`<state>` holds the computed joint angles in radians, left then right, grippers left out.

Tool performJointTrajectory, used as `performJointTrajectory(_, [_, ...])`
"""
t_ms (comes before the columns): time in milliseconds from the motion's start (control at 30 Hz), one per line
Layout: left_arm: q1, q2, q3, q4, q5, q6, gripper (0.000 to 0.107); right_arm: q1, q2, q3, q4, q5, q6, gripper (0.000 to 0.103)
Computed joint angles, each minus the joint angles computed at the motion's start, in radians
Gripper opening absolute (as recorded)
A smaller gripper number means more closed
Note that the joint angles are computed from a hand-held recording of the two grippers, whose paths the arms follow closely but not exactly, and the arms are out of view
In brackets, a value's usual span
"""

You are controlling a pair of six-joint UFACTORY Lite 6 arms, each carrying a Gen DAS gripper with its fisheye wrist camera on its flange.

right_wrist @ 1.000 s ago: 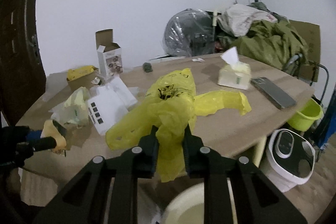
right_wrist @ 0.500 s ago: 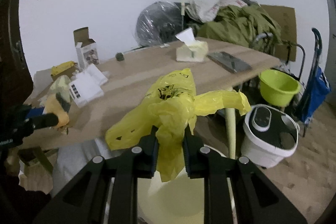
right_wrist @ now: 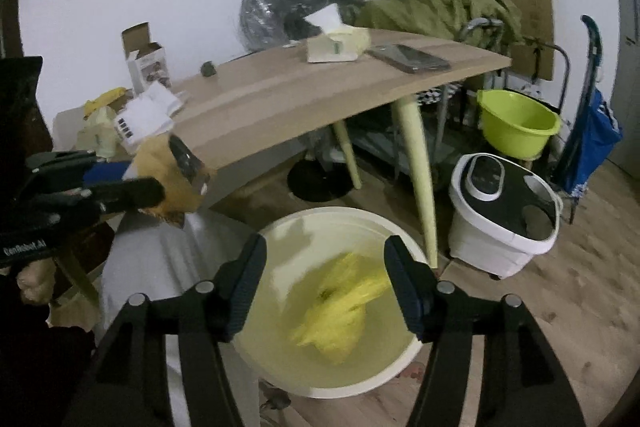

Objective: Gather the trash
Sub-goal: 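Carry both items over the cream bucket and open both grippers to drop them, then move both tools back over the table toward the pale green bag and bubble wrap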

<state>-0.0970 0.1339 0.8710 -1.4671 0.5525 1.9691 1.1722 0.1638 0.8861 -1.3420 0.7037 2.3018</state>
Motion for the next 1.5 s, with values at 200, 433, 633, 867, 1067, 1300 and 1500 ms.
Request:
performJointTrajectory(200, [-0.08,0.096,0.053,0.038,-0.039,-0.04,0.023,0.007,-0.056,-0.045,0.058,0.063,-0.007,0.059])
performJointTrajectory(433, [-0.092,0.154,0.106,0.092,-0.021,-0.109,0.056,0.015,-0.085,-0.056,0.094,0.112,-0.032,0.059])
performJointTrajectory(633, [-0.041,0.119,0.086,0.066,0.031,-0.078,0.059,0.0,-0.07,-0.028,0.086,0.099,-0.056,0.059])
performJointTrajectory(867, [0.072,0.037,0.048,0.023,0.1,-0.026,0.059,-0.039,0.038,0.132,0.074,0.052,-0.166,0.059])
performJointTrajectory(1067, [0.182,0.01,0.05,0.029,0.148,-0.037,0.061,-0.077,0.135,0.292,0.079,0.014,-0.277,0.059])
performJointTrajectory(1300, [0.327,0.009,0.072,0.046,0.207,-0.054,0.062,-0.111,0.277,0.504,0.119,-0.042,-0.431,0.06])
performJointTrajectory(1500, [0.448,0.008,0.083,0.038,0.235,-0.053,0.062,-0.141,0.41,0.715,0.171,-0.095,-0.584,0.065])
